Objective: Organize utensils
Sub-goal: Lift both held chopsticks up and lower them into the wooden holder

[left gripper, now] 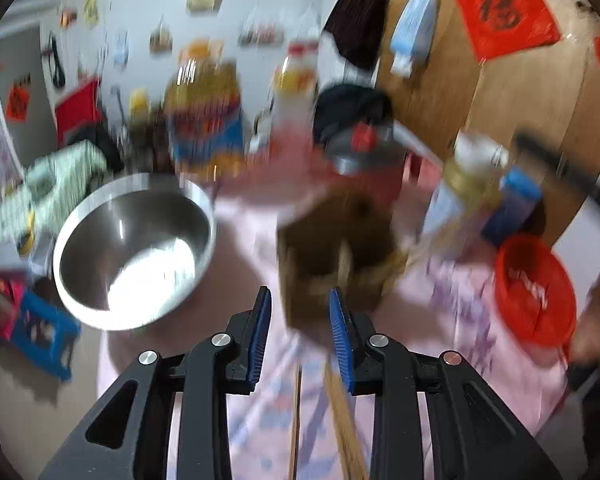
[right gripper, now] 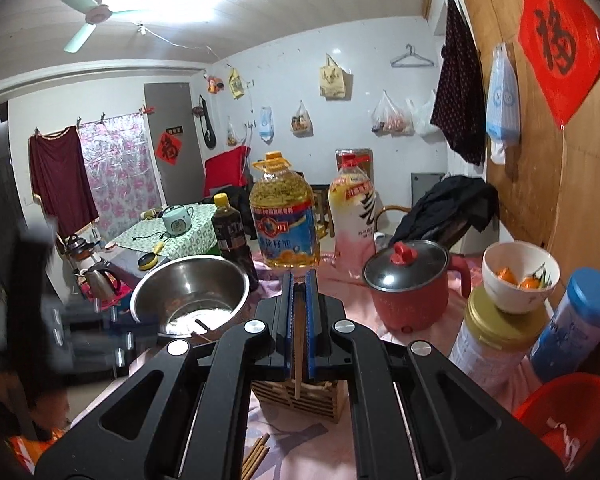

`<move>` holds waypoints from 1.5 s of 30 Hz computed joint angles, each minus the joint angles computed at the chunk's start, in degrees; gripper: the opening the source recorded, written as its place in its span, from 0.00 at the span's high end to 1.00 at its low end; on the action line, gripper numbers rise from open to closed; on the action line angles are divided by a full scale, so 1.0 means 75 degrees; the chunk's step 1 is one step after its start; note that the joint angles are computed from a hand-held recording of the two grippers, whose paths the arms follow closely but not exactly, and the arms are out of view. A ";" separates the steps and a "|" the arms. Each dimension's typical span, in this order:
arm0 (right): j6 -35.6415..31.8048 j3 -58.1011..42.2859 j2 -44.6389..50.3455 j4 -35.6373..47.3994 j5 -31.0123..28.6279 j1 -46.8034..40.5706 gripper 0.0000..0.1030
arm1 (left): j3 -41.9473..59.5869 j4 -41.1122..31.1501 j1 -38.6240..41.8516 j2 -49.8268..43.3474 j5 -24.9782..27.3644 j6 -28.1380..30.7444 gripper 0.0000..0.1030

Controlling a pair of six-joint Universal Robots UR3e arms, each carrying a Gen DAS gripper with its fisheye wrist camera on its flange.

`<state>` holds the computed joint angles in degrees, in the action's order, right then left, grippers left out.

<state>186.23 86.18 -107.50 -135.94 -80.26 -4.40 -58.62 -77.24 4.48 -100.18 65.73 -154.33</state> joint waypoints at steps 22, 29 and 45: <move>0.0487 -0.1531 0.1112 0.0720 -0.2752 0.2639 0.94 | -0.8485 0.0876 0.2934 0.4083 -0.0430 0.4343 0.79; 0.0528 -0.1587 0.1172 0.0659 -0.2922 0.2760 0.94 | -0.8037 0.0324 0.3045 0.4472 -0.0776 0.4283 0.95; 0.0652 -0.0608 0.0302 0.0083 -0.1627 0.1502 0.94 | -0.1097 -0.1116 0.1309 0.1752 -0.1327 0.1945 0.95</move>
<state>191.12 81.62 -105.23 -135.32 -92.46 6.86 -66.85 -85.61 14.30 -87.04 55.77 -139.73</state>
